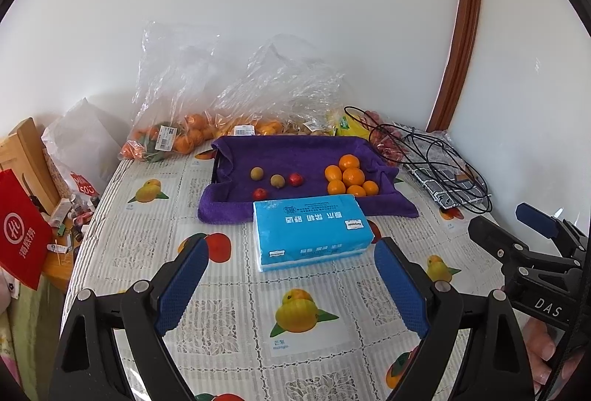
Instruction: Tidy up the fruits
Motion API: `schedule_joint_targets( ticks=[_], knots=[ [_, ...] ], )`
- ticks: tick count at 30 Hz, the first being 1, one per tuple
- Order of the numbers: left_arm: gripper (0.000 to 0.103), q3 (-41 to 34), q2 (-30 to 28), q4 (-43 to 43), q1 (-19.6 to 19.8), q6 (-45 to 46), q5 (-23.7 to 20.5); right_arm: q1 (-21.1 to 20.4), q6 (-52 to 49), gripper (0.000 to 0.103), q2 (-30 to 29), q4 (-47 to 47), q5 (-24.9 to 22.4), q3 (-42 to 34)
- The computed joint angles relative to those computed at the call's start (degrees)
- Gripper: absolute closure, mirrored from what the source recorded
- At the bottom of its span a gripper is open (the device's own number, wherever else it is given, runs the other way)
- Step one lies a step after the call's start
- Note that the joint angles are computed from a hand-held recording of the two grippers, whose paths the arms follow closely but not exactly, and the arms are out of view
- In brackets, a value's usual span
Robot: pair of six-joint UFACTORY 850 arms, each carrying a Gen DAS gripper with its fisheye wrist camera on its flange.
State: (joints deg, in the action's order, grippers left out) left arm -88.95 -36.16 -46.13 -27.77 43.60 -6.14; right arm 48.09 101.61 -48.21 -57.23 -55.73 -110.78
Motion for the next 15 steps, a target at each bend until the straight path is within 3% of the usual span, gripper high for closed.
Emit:
schedule_joint_targets(
  ticks=[11, 15],
  knots=[
    [0.012, -0.4, -0.3, -1.7, 0.1, 1.8, -0.2, -0.1, -0.2, 0.006, 0.0, 0.2, 0.2, -0.1],
    [0.012, -1.1, -0.7, 1.9, 0.0, -1.7, -0.2, -0.3, -0.7, 0.006, -0.3, 0.4, 0.4, -0.4]
  ],
)
